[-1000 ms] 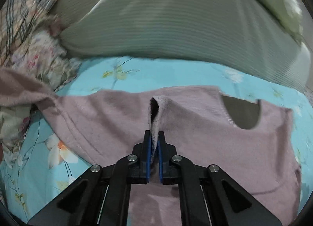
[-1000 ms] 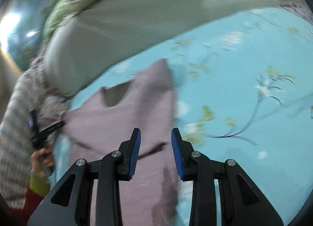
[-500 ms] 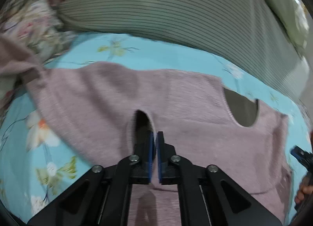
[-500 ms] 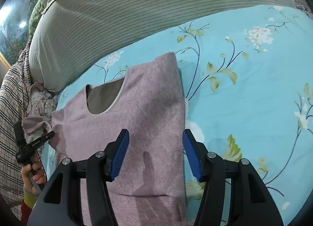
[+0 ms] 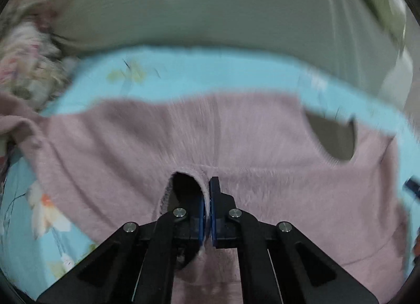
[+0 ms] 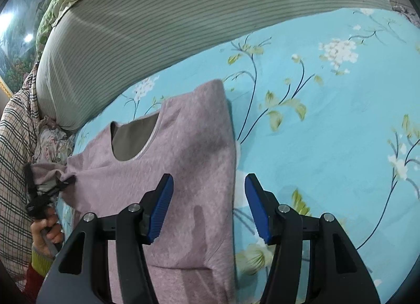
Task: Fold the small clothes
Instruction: 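Grasp the other sleeve cuff with the left gripper and lift it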
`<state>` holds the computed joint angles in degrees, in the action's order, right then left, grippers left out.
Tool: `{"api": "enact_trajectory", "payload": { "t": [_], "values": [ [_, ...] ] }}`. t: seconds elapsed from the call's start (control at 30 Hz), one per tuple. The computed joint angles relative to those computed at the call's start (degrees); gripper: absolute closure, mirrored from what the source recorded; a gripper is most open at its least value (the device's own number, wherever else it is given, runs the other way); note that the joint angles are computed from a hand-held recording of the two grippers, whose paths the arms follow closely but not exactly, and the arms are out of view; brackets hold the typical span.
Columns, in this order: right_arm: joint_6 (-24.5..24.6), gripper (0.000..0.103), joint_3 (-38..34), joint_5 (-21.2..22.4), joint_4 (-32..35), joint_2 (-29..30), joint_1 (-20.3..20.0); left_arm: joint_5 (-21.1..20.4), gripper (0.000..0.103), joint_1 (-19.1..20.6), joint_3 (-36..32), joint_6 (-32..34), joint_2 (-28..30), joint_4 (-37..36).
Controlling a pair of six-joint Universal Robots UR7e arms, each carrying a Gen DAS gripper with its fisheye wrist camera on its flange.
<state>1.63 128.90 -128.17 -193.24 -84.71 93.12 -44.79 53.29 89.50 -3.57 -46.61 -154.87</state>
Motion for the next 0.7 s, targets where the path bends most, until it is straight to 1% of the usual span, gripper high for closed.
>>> {"api": "enact_trajectory", "payload": {
  "t": [0.03, 0.07, 0.13, 0.17, 0.3, 0.43, 0.47, 0.5, 0.53, 0.57, 0.6, 0.7],
  "values": [
    [0.0, 0.045, -0.3, -0.2, 0.3, 0.1, -0.1, 2.8, 0.103, -0.4, 0.9, -0.6, -0.3, -3.2],
    [0.2, 0.045, -0.6, -0.1, 0.7, 0.2, -0.4, 3.1, 0.103, -0.1, 1.0, -1.3, -0.4, -4.1],
    [0.0, 0.045, -1.4, 0.4, 1.2, 0.8, -0.8, 2.9, 0.103, 0.9, 0.9, -4.8, -0.6, -3.1],
    [-0.3, 0.045, -2.0, 0.4, 1.6, 1.4, -0.9, 3.6, 0.103, 0.9, 1.2, -5.3, -0.5, -3.9],
    [-2.1, 0.045, -4.3, -1.7, 1.3, 4.1, -1.1, 5.2, 0.103, 0.8, 3.9, -8.0, -0.9, -9.9],
    [0.3, 0.045, -5.8, -1.4, 4.9, 4.8, -2.8, 6.6, 0.103, 0.2, 6.5, -9.0, -1.5, -15.8],
    [0.3, 0.048, -6.0, -1.3, 5.2, 5.2, -3.1, 6.7, 0.103, 0.1, 6.6, -8.9, -1.5, -16.4],
    [-0.4, 0.061, -6.2, -1.9, 5.5, 5.7, -3.1, 6.6, 0.103, 0.1, 6.7, -8.9, -1.5, -16.7],
    [-0.5, 0.094, -6.4, -1.9, 5.9, 5.7, -3.0, 6.3, 0.103, -0.1, 6.8, -9.2, -1.6, -16.6],
    [0.3, 0.096, -5.8, -0.6, 5.9, 4.8, -3.2, 6.1, 0.103, -0.2, 6.7, -9.4, -1.5, -16.5],
    [0.4, 0.096, -4.8, 0.6, 3.7, 3.7, -3.3, 5.8, 0.103, -0.3, 6.7, -9.3, -1.6, -16.9],
    [-0.8, 0.098, -2.8, -1.0, -0.8, 1.8, -2.2, 3.9, 0.103, -0.9, 7.4, -6.9, -2.0, -20.6]
  ]
}}
